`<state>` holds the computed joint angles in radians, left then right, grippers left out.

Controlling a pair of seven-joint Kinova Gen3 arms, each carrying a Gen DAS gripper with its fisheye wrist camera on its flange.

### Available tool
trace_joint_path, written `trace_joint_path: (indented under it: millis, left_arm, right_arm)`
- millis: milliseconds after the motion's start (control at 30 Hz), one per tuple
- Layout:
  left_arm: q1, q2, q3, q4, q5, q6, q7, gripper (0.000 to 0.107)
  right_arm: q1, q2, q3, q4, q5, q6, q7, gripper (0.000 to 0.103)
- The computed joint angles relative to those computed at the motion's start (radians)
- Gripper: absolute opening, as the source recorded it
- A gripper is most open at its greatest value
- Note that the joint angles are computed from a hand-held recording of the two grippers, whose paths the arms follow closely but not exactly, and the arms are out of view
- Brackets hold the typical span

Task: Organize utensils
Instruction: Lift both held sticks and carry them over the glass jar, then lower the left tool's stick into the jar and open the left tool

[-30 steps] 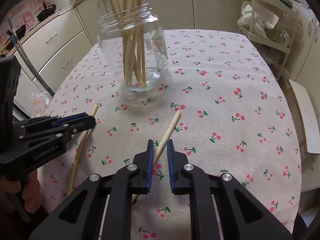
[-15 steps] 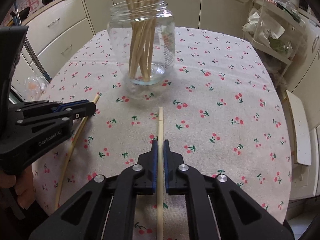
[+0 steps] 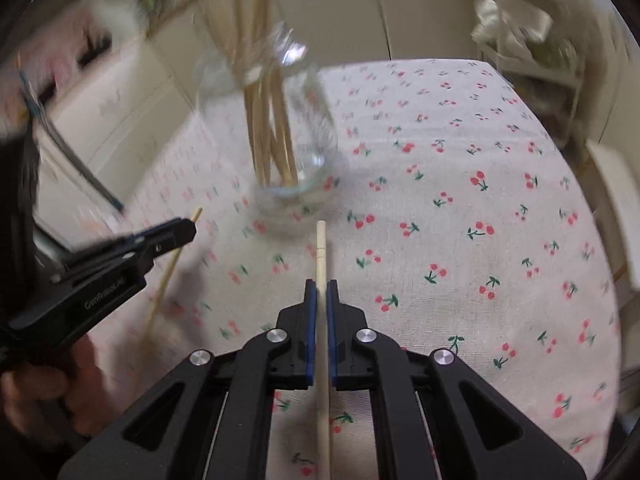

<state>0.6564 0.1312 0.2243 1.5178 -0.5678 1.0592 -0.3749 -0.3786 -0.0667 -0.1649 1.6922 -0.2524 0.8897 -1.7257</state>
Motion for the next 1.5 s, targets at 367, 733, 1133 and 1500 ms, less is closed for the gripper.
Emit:
trace_joint_path:
  millis: [367, 733, 1133, 1500]
  left_arm:
    - [-0.247, -0.175, 0.290, 0.099, -0.436, -0.175, 0.380, 0.005]
    - [-0.055, -0.098, 0.115, -0.004, -0.793, -0.163, 0.597, 0.005]
    - [0.043, 0.034, -0.019, -0.106, -0.963, -0.114, 0.716, 0.005]
    - [0.094, 0.120, -0.099, -0.120, -1.041, -0.077, 0.826, 0.005]
  right_arm:
    - [0.035, -0.130, 0.103, 0.106, -0.311, -0.211, 0.109, 0.006]
    - [0.003, -0.187, 0.127, 0.095, -0.295, -0.318, 0.087, 0.006]
    - [-0.041, -0.178, 0.185, 0.125, -0.325, -0.400, 0.132, 0.006]
    - [-0.059, -0.145, 0.222, 0.160, -0.437, -0.447, 0.239, 0.006]
